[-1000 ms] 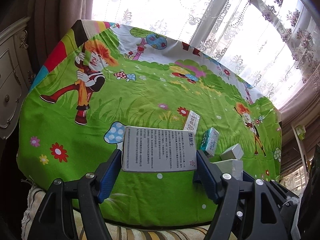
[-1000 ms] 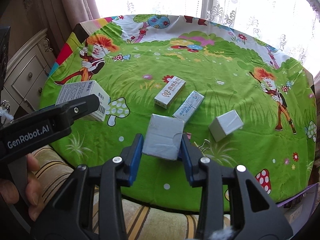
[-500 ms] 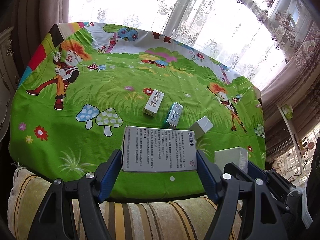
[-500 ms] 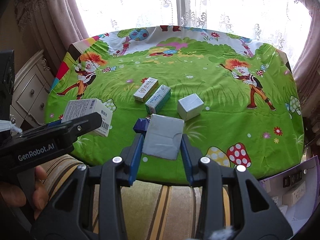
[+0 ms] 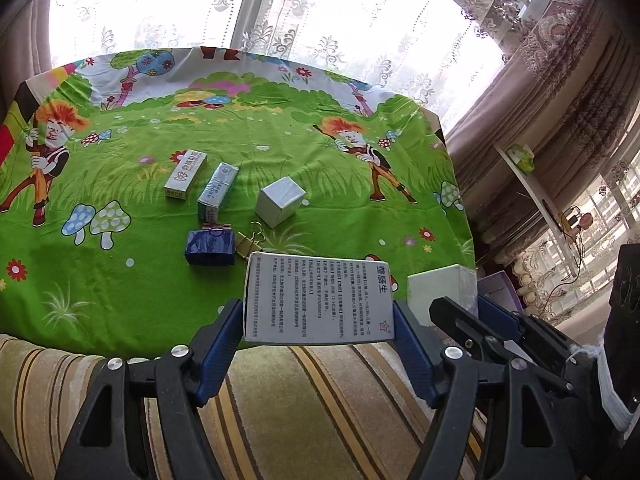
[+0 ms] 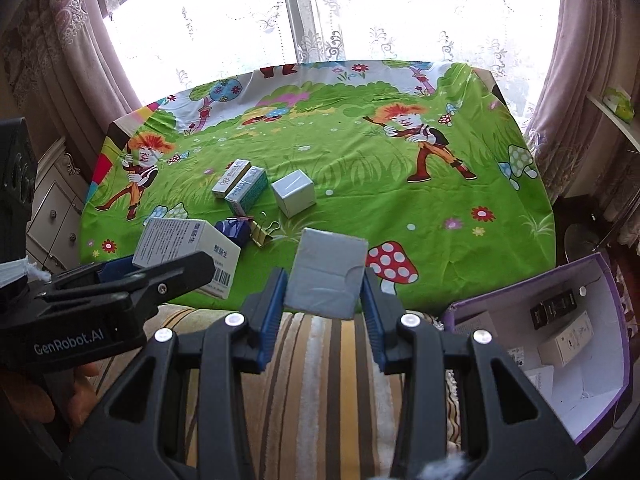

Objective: Organize rigid objects
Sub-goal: 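Carry both boxes toward the purple storage box, then open both tools over the purple storage box to drop the boxes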

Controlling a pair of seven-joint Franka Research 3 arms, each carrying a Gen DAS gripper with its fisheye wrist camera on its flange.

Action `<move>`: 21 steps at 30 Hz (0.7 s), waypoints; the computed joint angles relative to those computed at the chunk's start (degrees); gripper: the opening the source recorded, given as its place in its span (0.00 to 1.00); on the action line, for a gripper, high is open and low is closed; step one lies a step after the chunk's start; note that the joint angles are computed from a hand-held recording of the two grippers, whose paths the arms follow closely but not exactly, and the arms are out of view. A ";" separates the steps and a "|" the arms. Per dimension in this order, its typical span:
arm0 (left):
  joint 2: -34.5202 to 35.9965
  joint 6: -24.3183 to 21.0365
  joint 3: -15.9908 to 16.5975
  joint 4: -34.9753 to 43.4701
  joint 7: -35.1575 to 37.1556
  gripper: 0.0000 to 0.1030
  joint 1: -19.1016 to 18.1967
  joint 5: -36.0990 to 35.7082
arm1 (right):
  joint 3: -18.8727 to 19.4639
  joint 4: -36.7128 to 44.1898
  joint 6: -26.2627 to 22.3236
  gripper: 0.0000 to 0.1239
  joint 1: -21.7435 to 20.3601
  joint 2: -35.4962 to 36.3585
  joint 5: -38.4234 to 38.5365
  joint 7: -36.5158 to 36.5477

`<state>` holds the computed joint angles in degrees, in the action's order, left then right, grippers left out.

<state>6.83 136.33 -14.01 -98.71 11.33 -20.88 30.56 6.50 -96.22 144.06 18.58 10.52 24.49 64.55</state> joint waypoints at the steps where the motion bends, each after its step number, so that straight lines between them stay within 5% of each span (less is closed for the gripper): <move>1: 1.20 -0.14 -0.29 1.52 1.11 0.71 -0.25 -0.20 | -0.28 -0.31 -0.08 0.34 -0.39 -0.27 0.37 0.11; 13: 13.86 -2.74 0.12 18.27 13.54 0.71 -5.08 -4.71 | -3.96 -2.39 1.98 0.34 -4.88 -1.41 -2.39 6.53; 21: 20.88 -3.36 0.64 27.72 20.84 0.71 -7.28 -8.65 | -6.06 -3.50 5.18 0.34 -5.93 -1.42 -11.99 14.96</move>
<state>27.71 132.98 -13.37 -70.99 32.17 -28.16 21.91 0.44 -99.73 149.24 12.65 9.10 12.50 79.51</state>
